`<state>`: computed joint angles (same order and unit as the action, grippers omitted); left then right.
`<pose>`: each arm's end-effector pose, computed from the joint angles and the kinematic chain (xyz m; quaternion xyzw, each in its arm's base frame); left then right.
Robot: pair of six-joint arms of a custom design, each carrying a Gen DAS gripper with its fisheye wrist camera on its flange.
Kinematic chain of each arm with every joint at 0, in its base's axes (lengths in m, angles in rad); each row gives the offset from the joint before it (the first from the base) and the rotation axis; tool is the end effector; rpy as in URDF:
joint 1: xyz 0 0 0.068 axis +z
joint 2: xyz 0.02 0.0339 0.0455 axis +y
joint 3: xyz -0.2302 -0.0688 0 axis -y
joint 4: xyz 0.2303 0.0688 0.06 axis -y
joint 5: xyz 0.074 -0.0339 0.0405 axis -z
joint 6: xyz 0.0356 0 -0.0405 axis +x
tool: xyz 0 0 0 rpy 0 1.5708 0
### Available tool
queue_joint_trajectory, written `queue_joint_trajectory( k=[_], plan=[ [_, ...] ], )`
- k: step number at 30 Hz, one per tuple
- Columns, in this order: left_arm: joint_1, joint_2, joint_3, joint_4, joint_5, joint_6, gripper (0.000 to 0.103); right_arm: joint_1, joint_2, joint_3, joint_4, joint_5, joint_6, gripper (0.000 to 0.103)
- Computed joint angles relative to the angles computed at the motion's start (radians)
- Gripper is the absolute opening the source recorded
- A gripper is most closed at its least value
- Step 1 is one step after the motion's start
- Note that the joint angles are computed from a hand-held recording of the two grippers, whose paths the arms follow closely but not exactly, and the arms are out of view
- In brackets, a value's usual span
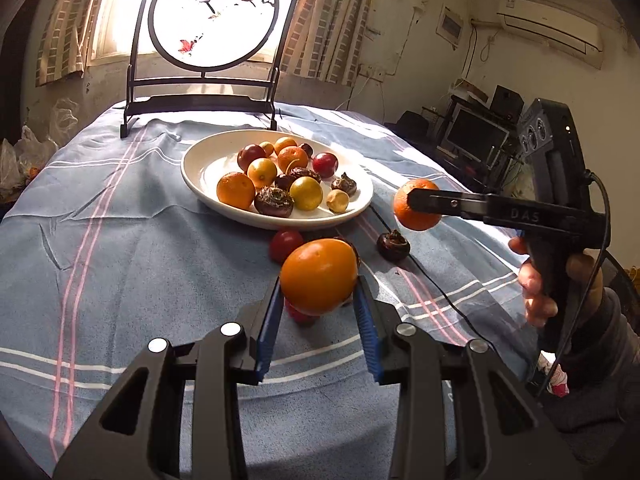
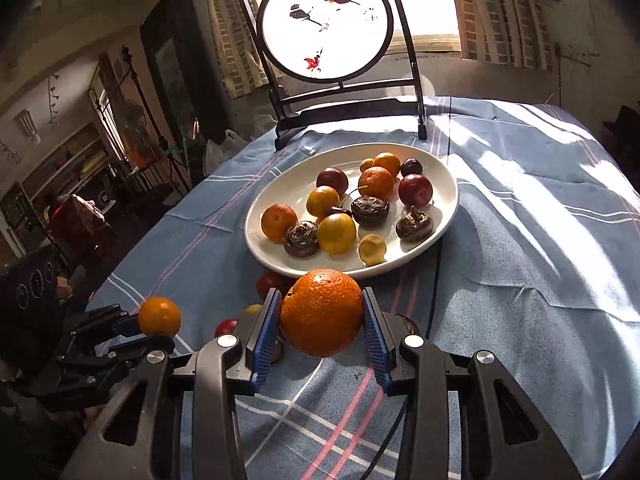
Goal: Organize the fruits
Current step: 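Place both held oranges on the white plate and open both tools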
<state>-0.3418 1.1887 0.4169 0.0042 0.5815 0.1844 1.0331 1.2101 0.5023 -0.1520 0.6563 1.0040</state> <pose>0.1967 -0.0907 0.1374 0.3375 0.8223 -0.2925 0.3526 0.1310 0.1774 0.1473 0.0993 0.8890 0.1220 0.4301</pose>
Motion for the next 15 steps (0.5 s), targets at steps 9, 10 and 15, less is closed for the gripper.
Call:
queue_joint_trajectory(
  k=[9,10,15],
  plan=[
    [-0.037,0.398,0.47,-0.087,-0.066,-0.067,0.035,-0.331,0.077,0.072,0.115,-0.22,-0.157,0.041],
    [-0.044,0.456,0.54,-0.11,-0.074,-0.08,0.035,-0.364,0.115,0.095,0.13,-0.238,-0.169,0.041],
    [-0.074,0.714,0.841,-0.202,-0.144,-0.148,0.036,-0.467,0.257,0.178,0.181,-0.269,-0.197,0.044]
  ],
)
